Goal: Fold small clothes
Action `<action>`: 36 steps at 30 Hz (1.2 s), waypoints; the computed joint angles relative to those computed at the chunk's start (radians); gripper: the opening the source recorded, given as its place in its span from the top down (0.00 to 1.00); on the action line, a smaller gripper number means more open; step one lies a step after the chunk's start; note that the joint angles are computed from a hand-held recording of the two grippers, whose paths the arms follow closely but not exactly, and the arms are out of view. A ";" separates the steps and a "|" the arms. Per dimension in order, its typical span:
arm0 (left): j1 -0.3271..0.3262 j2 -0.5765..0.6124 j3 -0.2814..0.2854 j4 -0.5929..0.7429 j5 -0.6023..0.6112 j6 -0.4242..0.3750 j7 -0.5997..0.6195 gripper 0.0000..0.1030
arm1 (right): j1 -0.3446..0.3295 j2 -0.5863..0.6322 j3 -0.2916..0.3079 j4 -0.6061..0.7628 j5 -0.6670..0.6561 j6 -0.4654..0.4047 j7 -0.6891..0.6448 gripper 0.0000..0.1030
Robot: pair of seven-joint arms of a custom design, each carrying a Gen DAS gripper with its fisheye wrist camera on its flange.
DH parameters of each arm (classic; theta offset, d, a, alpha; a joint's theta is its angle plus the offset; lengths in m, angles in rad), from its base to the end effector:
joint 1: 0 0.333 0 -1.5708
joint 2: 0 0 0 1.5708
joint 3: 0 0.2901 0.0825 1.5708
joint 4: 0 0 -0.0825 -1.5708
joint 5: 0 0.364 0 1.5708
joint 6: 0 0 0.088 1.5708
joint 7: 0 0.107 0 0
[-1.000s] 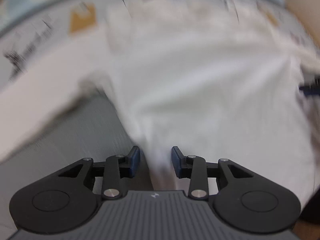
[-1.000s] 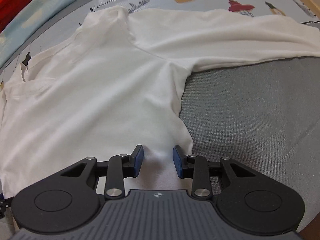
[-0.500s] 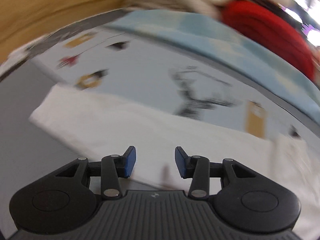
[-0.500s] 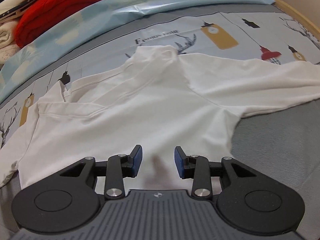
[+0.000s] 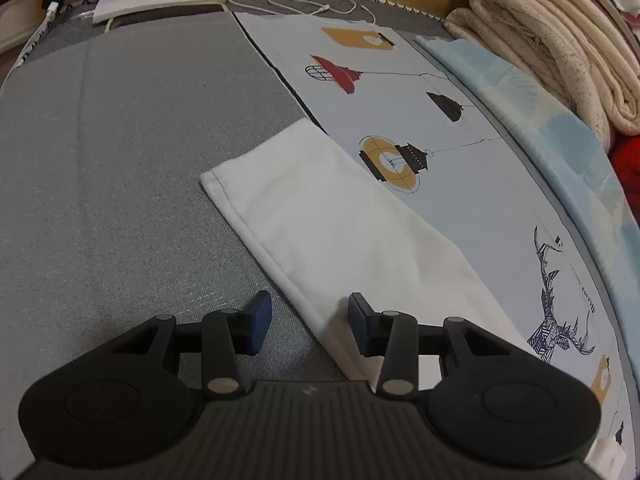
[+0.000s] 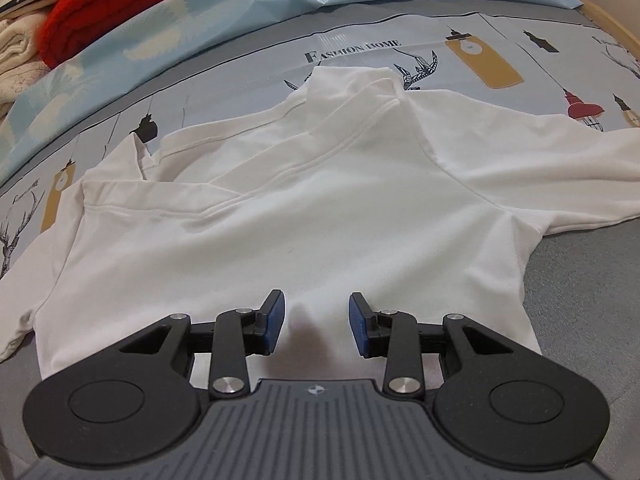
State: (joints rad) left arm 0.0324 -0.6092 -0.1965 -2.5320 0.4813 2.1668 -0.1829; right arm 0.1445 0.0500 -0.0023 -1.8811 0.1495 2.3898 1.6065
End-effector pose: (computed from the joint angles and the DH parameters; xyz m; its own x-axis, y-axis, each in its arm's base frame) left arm 0.3828 -0.0491 0.4892 0.9402 -0.2449 0.2369 -0.1003 -0.8633 -0.4946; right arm 0.5868 0.0854 0.5106 0.0560 -0.9864 -0.1547 -0.9027 0.0162 -0.4299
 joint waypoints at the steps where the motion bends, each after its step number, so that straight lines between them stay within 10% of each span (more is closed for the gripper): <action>1: 0.000 0.009 -0.005 0.012 0.016 -0.010 0.021 0.81 | 0.001 0.002 0.000 0.000 -0.001 0.000 0.003 0.64; 2: -0.003 0.016 -0.005 0.018 0.025 -0.011 0.040 0.97 | 0.001 0.003 0.001 0.000 0.000 -0.001 0.001 0.64; 8: -0.019 0.155 -0.133 0.231 0.241 -0.174 0.093 0.97 | 0.003 0.009 0.001 0.001 -0.012 -0.001 -0.013 0.64; 17: -0.203 0.514 -0.151 0.627 0.455 0.300 0.178 0.97 | -0.003 -0.006 -0.002 -0.010 0.010 -0.007 -0.076 0.64; 23: -0.284 0.788 -0.151 0.852 -0.023 0.560 0.565 0.90 | -0.009 -0.010 -0.003 -0.014 0.037 0.002 -0.078 0.64; 31: -0.376 0.753 -0.031 0.901 0.060 0.072 0.487 0.90 | -0.032 0.017 -0.004 0.026 0.267 0.023 -0.141 0.89; 36: -0.354 0.716 -0.021 0.868 0.035 -0.006 0.469 0.90 | -0.043 0.069 -0.008 0.054 0.341 0.041 -0.076 0.87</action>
